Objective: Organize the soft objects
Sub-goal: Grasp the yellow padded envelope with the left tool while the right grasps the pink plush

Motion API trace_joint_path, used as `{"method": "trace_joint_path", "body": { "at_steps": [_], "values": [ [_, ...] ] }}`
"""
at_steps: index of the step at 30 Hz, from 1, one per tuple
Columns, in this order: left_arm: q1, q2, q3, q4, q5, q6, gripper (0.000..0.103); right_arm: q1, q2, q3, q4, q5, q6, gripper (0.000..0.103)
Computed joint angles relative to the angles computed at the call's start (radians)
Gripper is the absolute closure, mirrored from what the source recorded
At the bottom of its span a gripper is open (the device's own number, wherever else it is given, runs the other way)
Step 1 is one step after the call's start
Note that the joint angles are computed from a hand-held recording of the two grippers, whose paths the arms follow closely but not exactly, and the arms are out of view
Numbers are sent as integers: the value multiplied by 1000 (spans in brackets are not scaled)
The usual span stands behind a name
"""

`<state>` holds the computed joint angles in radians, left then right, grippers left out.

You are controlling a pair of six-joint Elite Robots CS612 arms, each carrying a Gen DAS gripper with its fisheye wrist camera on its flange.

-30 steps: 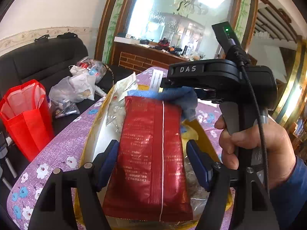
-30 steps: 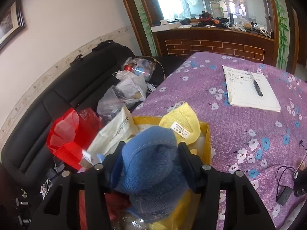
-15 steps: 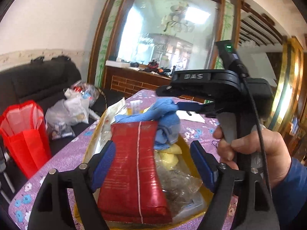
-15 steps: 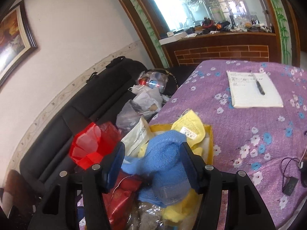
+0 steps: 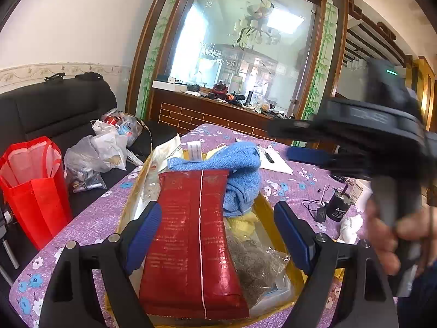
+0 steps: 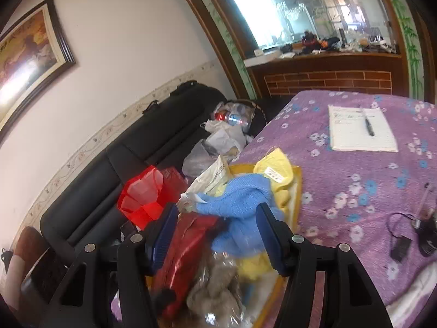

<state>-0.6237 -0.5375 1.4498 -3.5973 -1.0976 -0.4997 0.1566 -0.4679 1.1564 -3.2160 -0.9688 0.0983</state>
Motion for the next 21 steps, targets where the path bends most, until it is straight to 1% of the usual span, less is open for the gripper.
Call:
{"method": "trace_joint_path", "body": {
  "at_steps": [3,5,7,11,13,16,17,18,19,20,21],
  "values": [
    [-4,-1,3,-7,12,7,19,-24,-30,90,-82,8,23,35],
    [-7,-1,3,-4,19,13,19,-40,-46,139,-118,-12,37,35],
    [-13,-2,3,-1,33,24,19,-62,-58,183,-159,-7,61,35],
    [-27,-12,7,7,68,58,19,-97,-78,248,-205,-40,93,34],
    [-30,-23,14,-3,42,64,19,-112,-88,279,-217,-75,101,34],
    [-43,-41,15,8,13,94,19,-134,-93,319,-287,-149,124,34],
    [-46,-45,13,16,-10,105,16,-140,-91,324,-304,-168,142,34],
    [-48,-48,8,35,-38,116,12,-146,-89,328,-318,-177,163,33],
    [-50,-51,-3,73,-82,128,11,-156,-84,329,-336,-173,195,33],
    [-49,-52,-16,114,-133,139,11,-165,-81,332,-348,-166,218,33],
    [-48,-50,-39,176,-204,154,11,-175,-76,333,-360,-166,254,33]
  ]
}}
